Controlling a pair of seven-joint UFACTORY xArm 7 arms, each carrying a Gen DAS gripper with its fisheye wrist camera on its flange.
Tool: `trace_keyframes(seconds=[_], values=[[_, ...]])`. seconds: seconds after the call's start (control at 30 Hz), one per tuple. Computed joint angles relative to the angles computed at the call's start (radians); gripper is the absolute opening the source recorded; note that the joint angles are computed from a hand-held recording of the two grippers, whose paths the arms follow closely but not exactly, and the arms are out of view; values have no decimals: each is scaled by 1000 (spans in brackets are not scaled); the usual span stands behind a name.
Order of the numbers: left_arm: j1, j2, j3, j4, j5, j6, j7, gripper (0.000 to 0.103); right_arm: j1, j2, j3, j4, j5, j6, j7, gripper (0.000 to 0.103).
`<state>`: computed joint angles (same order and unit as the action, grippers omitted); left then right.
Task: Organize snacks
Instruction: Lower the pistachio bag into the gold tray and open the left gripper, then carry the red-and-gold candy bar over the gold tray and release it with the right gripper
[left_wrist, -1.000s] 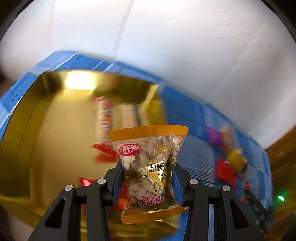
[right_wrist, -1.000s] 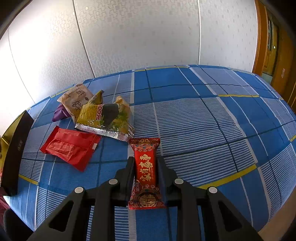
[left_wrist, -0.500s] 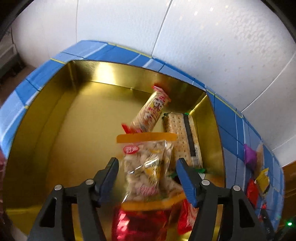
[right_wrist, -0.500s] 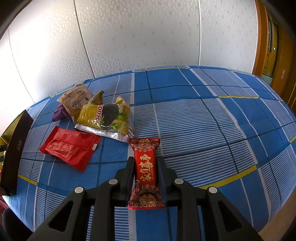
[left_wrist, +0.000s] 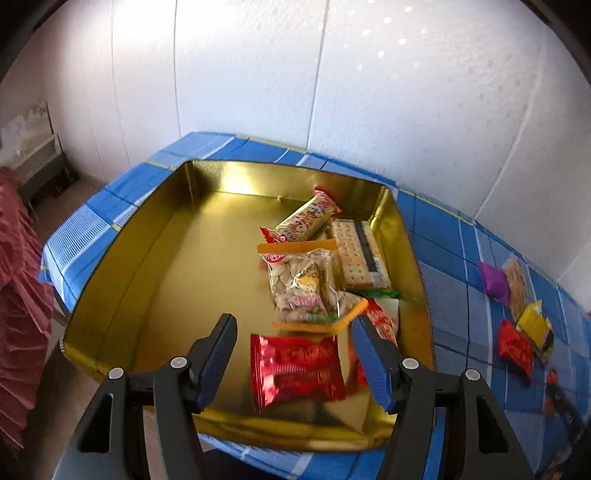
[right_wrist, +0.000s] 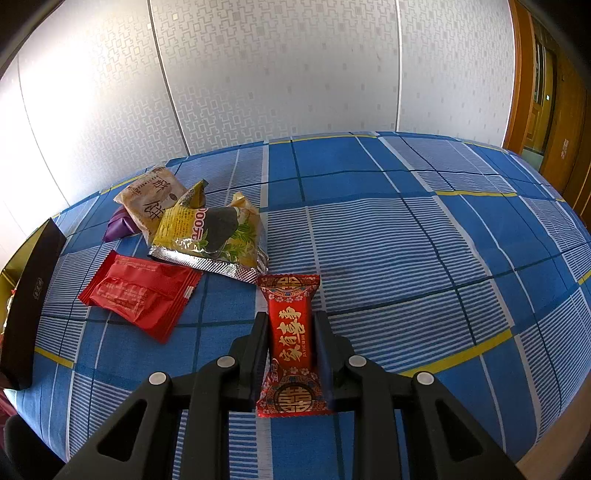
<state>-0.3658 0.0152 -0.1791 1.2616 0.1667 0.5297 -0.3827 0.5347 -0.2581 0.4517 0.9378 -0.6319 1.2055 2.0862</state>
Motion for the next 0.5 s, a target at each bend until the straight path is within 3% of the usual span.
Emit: trace_keyframes(seconds=[0.27,0.5], values=[[10,-109,-23,-147,114,-134,-36,66,2,3,0,5,0,5,0,25],[27,-169,-37,-241,90,-218,-24,66,6,11,-1,12,-2,13,-5,25]])
